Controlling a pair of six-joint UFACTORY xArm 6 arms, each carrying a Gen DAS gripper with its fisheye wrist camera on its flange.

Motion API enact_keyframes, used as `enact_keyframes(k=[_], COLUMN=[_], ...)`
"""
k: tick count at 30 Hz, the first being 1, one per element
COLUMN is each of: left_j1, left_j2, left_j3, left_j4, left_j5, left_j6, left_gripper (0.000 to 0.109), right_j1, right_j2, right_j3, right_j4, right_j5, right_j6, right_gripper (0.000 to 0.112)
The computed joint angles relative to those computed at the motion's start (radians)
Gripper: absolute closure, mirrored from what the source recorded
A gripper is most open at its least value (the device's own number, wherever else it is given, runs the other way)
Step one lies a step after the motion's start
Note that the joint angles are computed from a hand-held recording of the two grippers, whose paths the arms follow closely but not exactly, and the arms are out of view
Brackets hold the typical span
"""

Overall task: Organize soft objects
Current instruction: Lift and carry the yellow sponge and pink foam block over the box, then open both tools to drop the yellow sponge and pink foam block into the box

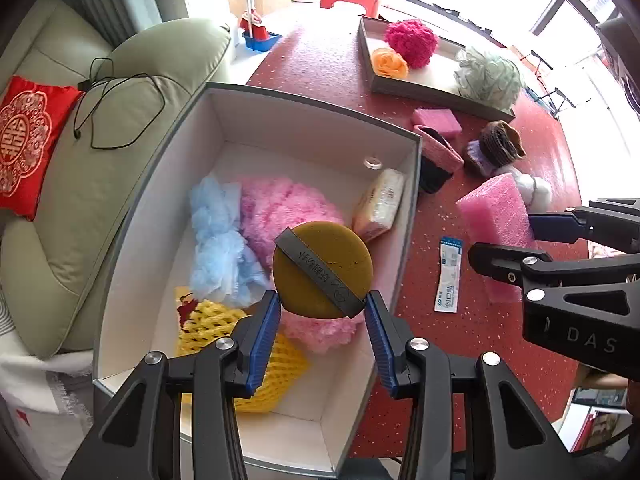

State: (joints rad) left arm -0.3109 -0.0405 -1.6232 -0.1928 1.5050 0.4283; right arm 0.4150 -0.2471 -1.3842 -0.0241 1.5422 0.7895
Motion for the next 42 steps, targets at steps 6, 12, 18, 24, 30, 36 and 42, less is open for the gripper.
enact_keyframes(k=[6, 12, 18, 24, 30, 36, 42], left_j1=[0.041, 0.07, 0.09, 0.094, 0.096, 0.094, 0.094], left_j2=[0.039, 0.068, 0.095, 0.102, 0.099, 0.095, 0.093], left_j3=[-0.024, -0.037, -0.058, -0.048, -0.027, -0.012, -0.005], left_j4=[0.026, 0.041, 0.045, 0.054, 0.059, 0.069, 0.077], left_j5=[-0.031, -0.06, -0.063, -0.071, -0.076, -0.076, -0.075], left_j6=[-0.05, -0.065, -0.072, -0.066, -0.059, -0.059, -0.06], left_gripper=[0.063, 0.063, 0.063, 0.063, 0.063, 0.063, 0.063], right_j1=[0.007, 0.014, 0.015, 0.015, 0.009, 0.004, 0.004], right_j2=[0.124, 0.227, 0.3, 0.338, 0.347, 0.338, 0.339], right_j3=[-0.124, -0.236, -0.314, -0.35, -0.345, -0.321, -0.31], right_j4=[0.006, 0.008, 0.021, 0.028, 0.044, 0.055, 0.068], right_j5=[-0.005, 0.004, 0.017, 0.029, 0.027, 0.012, -0.002], right_j6=[-0.06, -0.097, -0.112, -0.122, -0.114, -0.096, -0.085], right_gripper=[0.062, 0.062, 0.062, 0.062, 0.062, 0.062, 0.062])
